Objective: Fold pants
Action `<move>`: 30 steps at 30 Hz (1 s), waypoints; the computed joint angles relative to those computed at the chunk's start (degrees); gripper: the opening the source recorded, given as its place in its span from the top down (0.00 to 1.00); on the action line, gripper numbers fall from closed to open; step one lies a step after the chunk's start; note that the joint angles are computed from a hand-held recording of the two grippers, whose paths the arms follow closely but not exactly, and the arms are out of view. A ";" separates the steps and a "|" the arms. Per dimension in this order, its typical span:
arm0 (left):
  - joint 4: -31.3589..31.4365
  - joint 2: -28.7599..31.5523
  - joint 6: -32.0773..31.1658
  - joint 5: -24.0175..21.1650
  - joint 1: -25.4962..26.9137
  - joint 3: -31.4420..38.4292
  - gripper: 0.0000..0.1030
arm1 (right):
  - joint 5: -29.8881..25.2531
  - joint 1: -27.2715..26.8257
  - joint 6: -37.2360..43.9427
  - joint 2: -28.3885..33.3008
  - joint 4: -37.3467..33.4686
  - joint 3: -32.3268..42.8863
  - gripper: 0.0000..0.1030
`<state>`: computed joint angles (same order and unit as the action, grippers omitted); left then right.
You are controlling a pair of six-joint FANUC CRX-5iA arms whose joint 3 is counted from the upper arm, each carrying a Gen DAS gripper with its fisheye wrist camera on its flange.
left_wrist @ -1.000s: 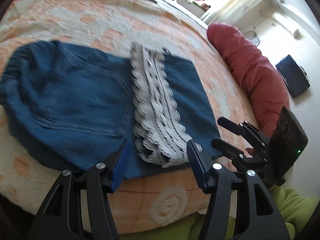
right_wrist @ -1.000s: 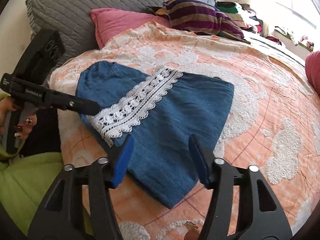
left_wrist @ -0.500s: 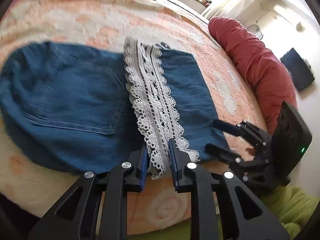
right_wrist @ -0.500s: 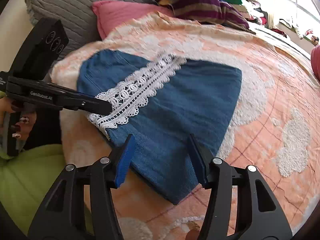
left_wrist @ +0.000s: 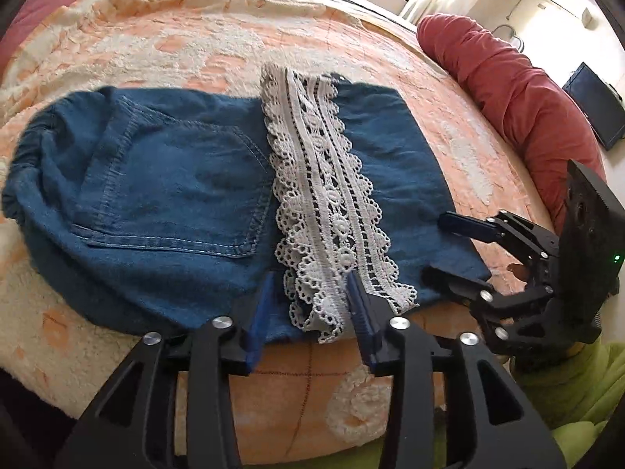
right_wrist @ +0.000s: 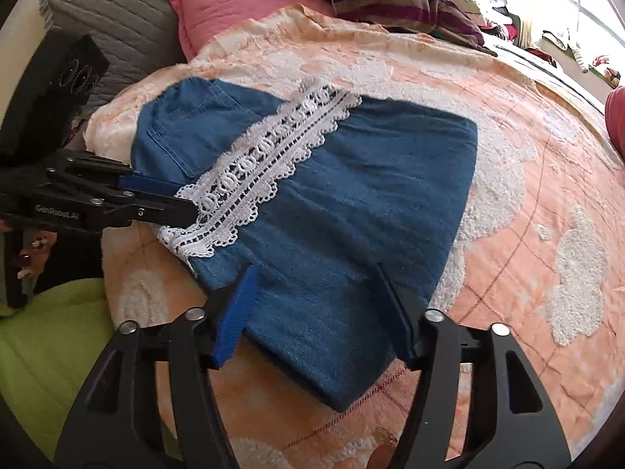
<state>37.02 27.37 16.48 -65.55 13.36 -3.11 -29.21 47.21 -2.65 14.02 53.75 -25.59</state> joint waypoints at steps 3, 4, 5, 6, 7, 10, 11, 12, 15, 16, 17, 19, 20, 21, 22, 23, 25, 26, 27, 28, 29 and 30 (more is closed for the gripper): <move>0.60 -1.75 -1.53 1.52 0.33 -1.20 0.51 | -0.37 -0.24 -5.09 -1.87 3.83 -2.15 0.34; 0.86 -2.09 -2.06 1.89 0.56 -1.49 0.49 | -0.60 -0.32 -5.81 -2.27 4.29 -2.54 0.34; 1.15 -2.57 -2.42 2.43 0.68 -1.85 0.45 | -0.74 -0.41 -6.40 -2.52 4.50 -2.77 0.33; 1.43 -3.00 -2.88 2.79 0.93 -2.18 0.43 | -1.01 -0.43 -7.24 -2.86 4.75 -3.11 0.28; 1.73 -3.44 -3.27 3.22 1.11 -2.48 0.42 | -1.31 -0.48 -8.74 -3.22 5.59 -3.52 0.25; 2.64 -4.27 -3.47 3.52 1.50 -2.94 0.32 | -1.85 -0.46 -10.61 -3.81 6.94 -3.91 0.19; 3.11 -4.70 -3.95 3.79 1.83 -3.31 0.28 | -2.22 -0.36 -10.96 -3.93 7.46 -3.89 0.17; 3.42 -5.01 -4.30 3.90 2.08 -3.54 0.28 | -2.39 -0.33 -11.11 -3.99 7.87 -3.80 0.16; 4.48 -6.23 -4.97 4.91 3.26 -4.36 0.18 | -2.65 -0.28 -11.24 -4.11 9.04 -3.44 0.13; 4.85 -6.57 -5.13 5.36 3.74 -4.61 0.14 | -2.59 -0.31 -11.09 -4.10 9.43 -3.19 0.13; 5.14 -6.73 -5.03 5.61 4.06 -4.65 0.14 | -2.35 -0.41 -10.64 -4.10 9.53 -2.93 0.13; 5.44 -6.92 -4.43 5.97 4.78 -4.56 0.14 | -2.44 -0.44 -9.15 -3.86 9.39 -1.92 0.12; 5.63 -7.11 -4.14 6.29 5.36 -4.57 0.11 | -2.47 -0.52 -8.46 -3.75 9.56 -1.46 0.12; 5.98 -7.31 -4.12 6.54 5.81 -4.70 0.10 | -2.78 -0.50 -7.67 -3.51 9.59 -0.75 0.11; 6.41 -7.42 -4.11 6.75 6.29 -4.77 0.08 | -2.76 -0.66 -7.23 -3.21 10.09 -0.05 0.11; 6.74 -7.44 -3.71 6.92 6.94 -4.65 0.08 | -2.17 -0.98 -6.97 -3.06 10.66 0.40 0.11; 7.19 -7.15 -2.77 6.93 7.99 -4.18 0.08 | -1.37 -1.30 -5.99 -2.52 10.55 1.66 0.11; 7.42 -6.86 -1.95 6.97 8.52 -3.82 0.08 | -0.59 -1.56 -5.40 -2.38 10.47 2.13 0.11; 7.62 -6.52 -1.13 6.92 9.07 -3.40 0.08 | 0.44 -1.94 -4.40 -2.04 10.21 2.94 0.11; 7.96 -6.19 -0.54 6.91 9.60 -3.05 0.07 | 0.69 -2.04 -3.62 -1.78 9.83 3.57 0.11; 8.28 -5.90 0.05 7.09 10.09 -2.76 0.06 | 1.20 -2.21 -2.11 -1.30 9.08 4.60 0.10; 8.54 -5.55 0.83 7.30 10.62 -2.36 0.06 | 1.54 -2.27 -1.16 -1.01 8.58 5.24 0.10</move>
<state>45.56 21.83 17.31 -58.25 23.98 -5.47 -27.66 44.94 -3.81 13.00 62.33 -20.35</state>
